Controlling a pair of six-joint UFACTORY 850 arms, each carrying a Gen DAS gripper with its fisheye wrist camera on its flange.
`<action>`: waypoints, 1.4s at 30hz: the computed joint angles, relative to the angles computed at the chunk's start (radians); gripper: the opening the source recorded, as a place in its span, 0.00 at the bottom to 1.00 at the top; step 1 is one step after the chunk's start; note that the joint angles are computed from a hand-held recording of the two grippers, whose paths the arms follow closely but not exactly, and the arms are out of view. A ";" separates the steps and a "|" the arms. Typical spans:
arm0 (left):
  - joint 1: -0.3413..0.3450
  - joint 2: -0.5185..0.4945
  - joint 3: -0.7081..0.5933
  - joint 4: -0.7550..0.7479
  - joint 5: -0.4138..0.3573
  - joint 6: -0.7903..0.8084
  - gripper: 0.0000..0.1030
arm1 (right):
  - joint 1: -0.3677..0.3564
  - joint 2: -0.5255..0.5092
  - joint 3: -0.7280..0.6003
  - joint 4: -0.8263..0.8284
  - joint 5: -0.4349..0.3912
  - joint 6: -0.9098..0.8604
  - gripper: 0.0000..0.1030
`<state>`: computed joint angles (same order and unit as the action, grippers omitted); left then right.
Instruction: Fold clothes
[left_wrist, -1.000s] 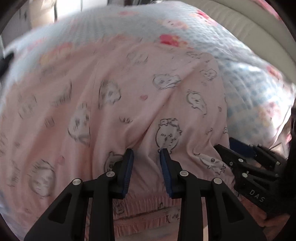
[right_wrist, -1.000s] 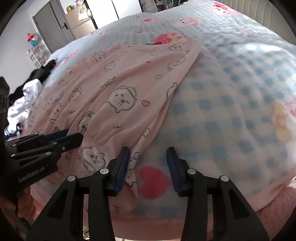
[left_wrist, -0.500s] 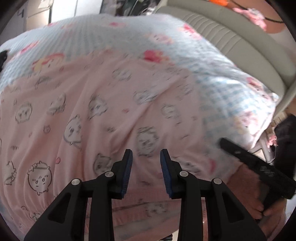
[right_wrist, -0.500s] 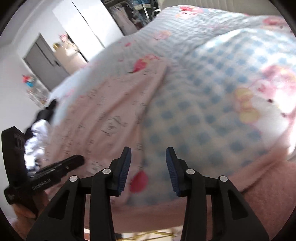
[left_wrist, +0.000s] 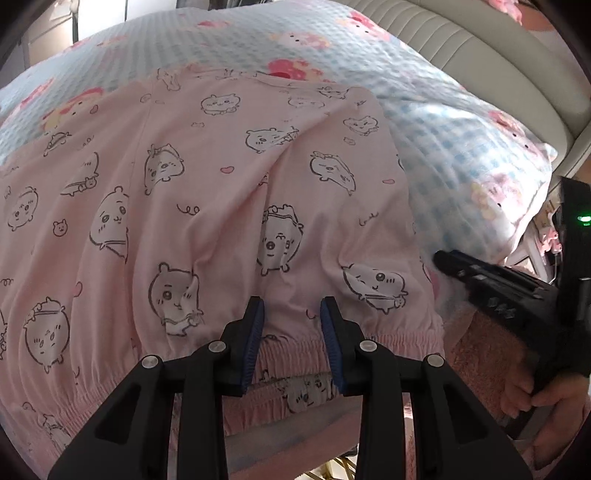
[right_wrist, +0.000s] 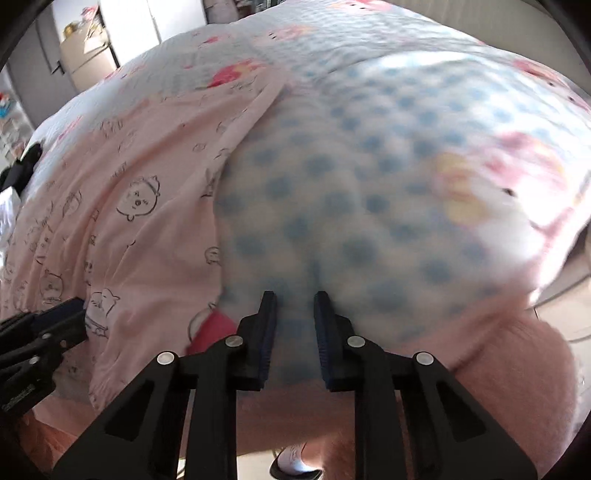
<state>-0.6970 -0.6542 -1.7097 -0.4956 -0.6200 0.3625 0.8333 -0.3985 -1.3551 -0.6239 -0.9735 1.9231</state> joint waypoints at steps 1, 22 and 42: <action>0.001 -0.003 -0.002 -0.014 0.000 0.013 0.33 | 0.005 0.022 0.020 -0.049 0.037 0.049 0.27; -0.034 -0.181 -0.308 0.060 -0.091 -0.030 0.37 | -0.115 0.164 0.277 -0.565 0.607 0.436 0.05; -0.028 -0.128 -0.234 0.033 -0.056 -0.013 0.37 | -0.105 0.179 0.284 -0.708 0.635 0.553 0.19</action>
<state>-0.7252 -0.7820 -1.9441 -0.4623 -0.6757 0.3494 0.7278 -0.2191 -1.0706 -1.3314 -0.3390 2.4763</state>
